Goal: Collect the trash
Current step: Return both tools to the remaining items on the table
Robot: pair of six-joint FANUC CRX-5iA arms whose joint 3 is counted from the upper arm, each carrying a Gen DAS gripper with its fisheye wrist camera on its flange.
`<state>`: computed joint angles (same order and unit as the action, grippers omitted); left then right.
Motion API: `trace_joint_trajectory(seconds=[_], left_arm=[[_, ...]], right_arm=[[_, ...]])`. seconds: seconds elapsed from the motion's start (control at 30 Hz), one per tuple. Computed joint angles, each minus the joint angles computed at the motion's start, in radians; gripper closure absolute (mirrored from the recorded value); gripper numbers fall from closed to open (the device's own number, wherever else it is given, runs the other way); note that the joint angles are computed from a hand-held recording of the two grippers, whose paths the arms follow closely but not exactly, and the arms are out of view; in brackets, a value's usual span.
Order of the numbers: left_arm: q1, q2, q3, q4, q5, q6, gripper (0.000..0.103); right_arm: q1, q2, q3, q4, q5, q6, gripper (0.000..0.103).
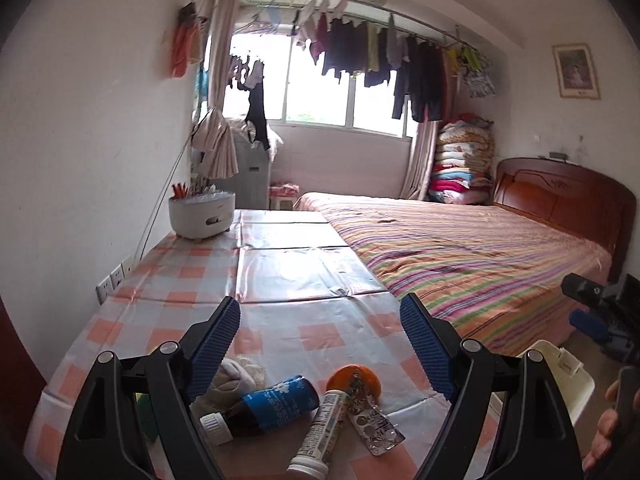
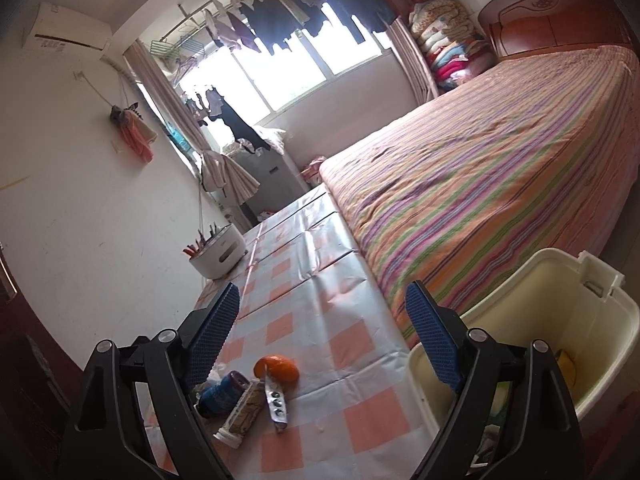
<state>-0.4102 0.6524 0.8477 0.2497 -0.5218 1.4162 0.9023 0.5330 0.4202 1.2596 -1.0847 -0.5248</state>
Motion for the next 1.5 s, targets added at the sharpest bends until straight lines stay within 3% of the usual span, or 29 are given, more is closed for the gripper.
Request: trace_joint_trajectory(seconds=[0.1, 0.2, 0.3, 0.43, 0.57, 0.63, 0.73, 0.83, 0.93, 0.97, 1.07, 1.17, 1.37, 1.5], left_arm=[[0.026, 0.083, 0.136, 0.043, -0.143, 0.059, 0.023], [0.044, 0.132, 0.221, 0.044, -0.23, 0.128, 0.023], [0.051, 0.12, 0.201, 0.036, -0.223, 0.161, 0.023], [0.054, 0.071, 0.121, 0.01, -0.148, 0.16, 0.023], [0.061, 0.058, 0.092, 0.037, -0.129, 0.149, 0.023], [0.069, 0.062, 0.095, 0.066, -0.138, 0.139, 0.023], [0.077, 0.047, 0.069, 0.079, -0.116, 0.132, 0.023], [0.079, 0.012, 0.016, 0.063, -0.059, 0.123, 0.023], [0.08, -0.014, -0.017, 0.017, -0.011, 0.136, 0.023], [0.081, -0.015, -0.016, 0.013, -0.012, 0.137, 0.023], [0.091, -0.014, -0.02, 0.047, -0.024, 0.118, 0.023], [0.095, -0.016, -0.022, 0.051, -0.027, 0.117, 0.023], [0.096, -0.012, -0.008, 0.036, -0.04, 0.136, 0.023], [0.095, -0.011, -0.006, 0.04, -0.047, 0.128, 0.023]], right_arm=[[-0.001, 0.054, 0.088, -0.021, 0.026, 0.079, 0.018], [0.001, 0.107, 0.173, -0.05, 0.039, 0.149, 0.018], [-0.003, 0.131, 0.207, -0.078, 0.074, 0.182, 0.018], [0.0, 0.157, 0.247, -0.086, 0.076, 0.224, 0.018], [-0.003, 0.125, 0.202, -0.069, 0.098, 0.21, 0.018], [-0.013, 0.079, 0.12, -0.024, 0.147, 0.131, 0.018], [-0.051, -0.047, -0.083, 0.17, 0.295, -0.146, 0.018], [-0.099, -0.133, -0.198, 0.386, 0.425, -0.449, 0.012], [-0.141, -0.171, -0.226, 0.592, 0.525, -0.697, 0.011], [-0.144, -0.168, -0.208, 0.624, 0.547, -0.71, 0.011], [-0.115, -0.132, -0.109, 0.623, 0.588, -0.596, 0.007], [-0.088, -0.102, -0.044, 0.544, 0.605, -0.466, 0.007], [-0.009, -0.052, 0.065, 0.268, 0.489, -0.166, 0.007], [-0.004, -0.055, 0.043, 0.253, 0.483, -0.193, 0.007]])
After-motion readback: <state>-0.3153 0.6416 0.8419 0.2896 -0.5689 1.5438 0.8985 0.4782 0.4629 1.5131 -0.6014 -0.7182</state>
